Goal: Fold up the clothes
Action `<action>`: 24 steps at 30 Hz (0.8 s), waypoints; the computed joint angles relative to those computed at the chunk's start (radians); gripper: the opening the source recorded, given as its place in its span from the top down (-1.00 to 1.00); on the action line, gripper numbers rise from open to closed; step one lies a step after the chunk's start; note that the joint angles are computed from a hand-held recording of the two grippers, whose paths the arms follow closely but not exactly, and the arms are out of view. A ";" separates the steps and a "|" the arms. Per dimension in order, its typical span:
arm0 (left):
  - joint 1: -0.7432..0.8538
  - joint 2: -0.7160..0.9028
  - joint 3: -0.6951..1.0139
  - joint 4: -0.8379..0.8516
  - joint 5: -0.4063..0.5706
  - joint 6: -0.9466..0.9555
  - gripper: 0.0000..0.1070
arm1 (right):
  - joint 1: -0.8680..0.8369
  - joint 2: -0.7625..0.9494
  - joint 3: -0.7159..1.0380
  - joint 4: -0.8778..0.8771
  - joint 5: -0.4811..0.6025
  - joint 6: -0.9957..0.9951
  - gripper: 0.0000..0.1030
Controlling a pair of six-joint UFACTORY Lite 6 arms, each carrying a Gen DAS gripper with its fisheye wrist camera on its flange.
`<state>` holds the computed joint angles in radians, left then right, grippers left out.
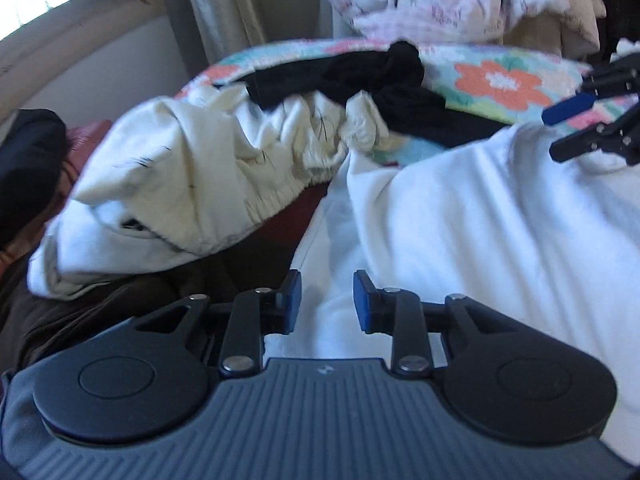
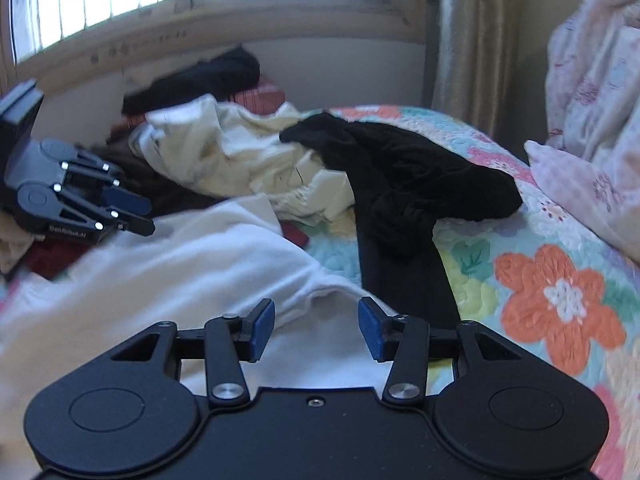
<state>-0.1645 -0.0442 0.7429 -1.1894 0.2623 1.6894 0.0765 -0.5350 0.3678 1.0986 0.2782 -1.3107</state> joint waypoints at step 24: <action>0.097 0.268 0.193 0.007 0.145 -0.070 -0.22 | -0.107 0.706 0.462 0.071 0.245 -0.313 -0.24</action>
<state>-0.0676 0.2237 0.9356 -1.1826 0.4070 1.6190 -0.0301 0.1706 0.8301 1.1698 0.5230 -1.6234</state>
